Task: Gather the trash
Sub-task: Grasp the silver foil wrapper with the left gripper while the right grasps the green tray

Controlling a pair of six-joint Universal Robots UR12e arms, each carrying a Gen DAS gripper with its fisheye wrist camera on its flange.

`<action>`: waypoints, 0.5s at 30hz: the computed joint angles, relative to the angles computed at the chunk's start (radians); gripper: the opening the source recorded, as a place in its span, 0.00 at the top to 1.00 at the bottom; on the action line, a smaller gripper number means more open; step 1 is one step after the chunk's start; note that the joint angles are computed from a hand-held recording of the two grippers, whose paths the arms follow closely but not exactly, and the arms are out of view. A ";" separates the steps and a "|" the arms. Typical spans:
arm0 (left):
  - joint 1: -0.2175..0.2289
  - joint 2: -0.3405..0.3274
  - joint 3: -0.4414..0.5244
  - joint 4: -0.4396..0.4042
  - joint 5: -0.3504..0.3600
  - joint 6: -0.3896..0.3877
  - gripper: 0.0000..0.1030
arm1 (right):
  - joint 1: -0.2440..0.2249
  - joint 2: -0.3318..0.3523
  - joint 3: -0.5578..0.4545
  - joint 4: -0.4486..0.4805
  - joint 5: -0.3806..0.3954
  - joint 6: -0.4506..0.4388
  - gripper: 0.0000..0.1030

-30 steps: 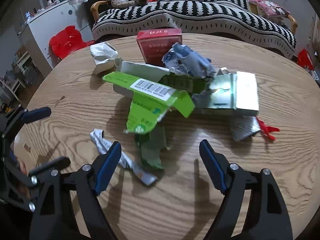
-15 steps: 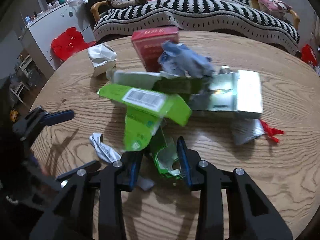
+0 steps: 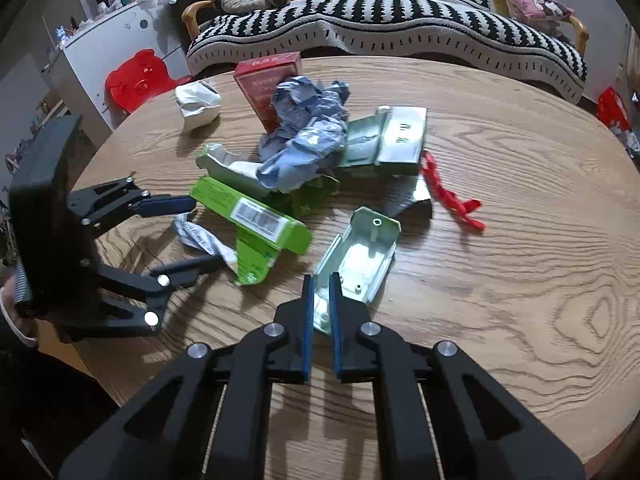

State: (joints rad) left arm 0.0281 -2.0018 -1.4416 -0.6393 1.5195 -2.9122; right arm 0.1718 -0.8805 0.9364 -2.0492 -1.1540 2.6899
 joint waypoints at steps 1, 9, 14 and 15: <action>-0.004 0.003 -0.001 -0.005 0.005 0.009 0.67 | -0.004 -0.003 0.003 0.000 0.006 0.003 0.94; -0.017 0.046 -0.021 -0.065 0.015 -0.060 0.82 | -0.016 0.003 -0.002 -0.003 -0.011 0.080 0.86; -0.019 0.066 -0.037 -0.044 0.030 -0.104 0.83 | -0.012 -0.008 0.023 -0.082 -0.004 0.099 0.25; -0.018 0.070 -0.041 -0.036 0.028 -0.109 0.83 | -0.009 -0.007 0.022 -0.080 -0.010 0.085 0.25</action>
